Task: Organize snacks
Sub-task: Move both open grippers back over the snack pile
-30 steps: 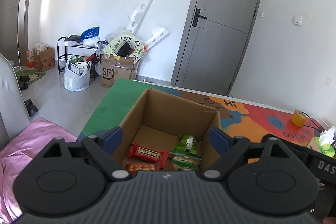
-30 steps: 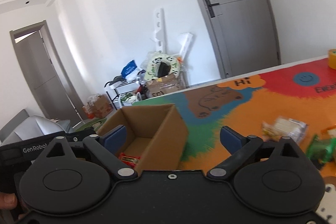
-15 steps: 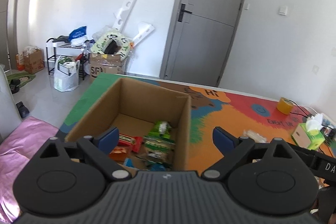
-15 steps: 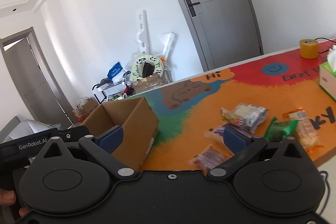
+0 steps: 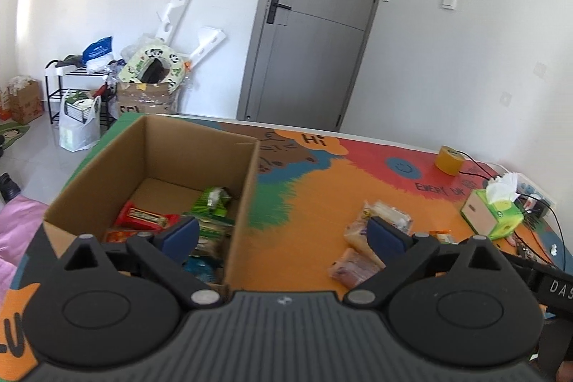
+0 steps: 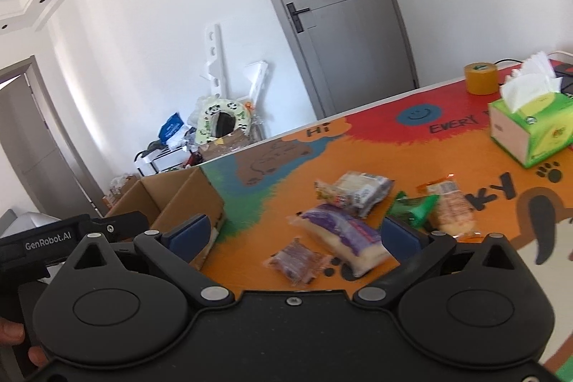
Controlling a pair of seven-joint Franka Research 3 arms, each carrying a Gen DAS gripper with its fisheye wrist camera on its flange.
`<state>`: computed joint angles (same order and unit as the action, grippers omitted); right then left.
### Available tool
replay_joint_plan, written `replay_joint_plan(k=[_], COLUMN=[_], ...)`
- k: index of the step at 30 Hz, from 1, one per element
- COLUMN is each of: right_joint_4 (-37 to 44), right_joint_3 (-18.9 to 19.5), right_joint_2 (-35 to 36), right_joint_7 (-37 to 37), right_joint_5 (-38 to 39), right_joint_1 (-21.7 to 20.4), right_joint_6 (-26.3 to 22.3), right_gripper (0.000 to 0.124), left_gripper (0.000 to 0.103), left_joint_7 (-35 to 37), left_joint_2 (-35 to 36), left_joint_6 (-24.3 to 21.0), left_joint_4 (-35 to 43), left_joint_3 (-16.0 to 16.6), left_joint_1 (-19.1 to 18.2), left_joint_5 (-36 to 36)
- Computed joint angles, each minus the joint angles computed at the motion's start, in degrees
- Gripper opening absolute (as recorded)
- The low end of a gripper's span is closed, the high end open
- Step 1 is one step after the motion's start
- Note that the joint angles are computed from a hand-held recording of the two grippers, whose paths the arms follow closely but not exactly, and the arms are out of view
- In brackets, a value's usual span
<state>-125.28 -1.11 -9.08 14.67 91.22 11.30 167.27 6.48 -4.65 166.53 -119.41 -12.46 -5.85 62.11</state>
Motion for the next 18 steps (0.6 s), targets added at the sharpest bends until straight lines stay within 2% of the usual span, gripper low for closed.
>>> replay_joint_plan(k=[6, 9, 14, 18], right_joint_4=[-1.9, -2.5, -2.9, -2.7], right_joint_3=[-1.1, -1.7, -2.3, -2.6], right_joint_2=[-1.1, -1.2, -1.1, 0.0], right_joint_7=[-0.1, -0.6, -1.0, 0.8], right_joint_5=[-0.2, -0.4, -0.8, -2.7], right_joint_1=[-1.3, -1.9, -3.0, -3.7], right_joint_6=[-0.1, -0.2, -1.1, -2.1], right_gripper=[0.103, 0.103, 0.102, 0.094], left_gripper=[0.099, 0.099, 0.098, 0.097], left_joint_7=[-1.8, -3.4, -2.5, -1.7], left_joint_2=[2.4, 3.5, 5.6, 7.5], left_joint_6=[0.1, 1.6, 2.8, 3.4], left_joint_4=[2.3, 3.0, 4.6, 6.1], left_joint_3=[-0.3, 0.1, 0.7, 1.4], left_joint_1=[-1.3, -2.1, -3.7, -5.0], left_joint_5=[2.3, 4.1, 3.8, 3.7])
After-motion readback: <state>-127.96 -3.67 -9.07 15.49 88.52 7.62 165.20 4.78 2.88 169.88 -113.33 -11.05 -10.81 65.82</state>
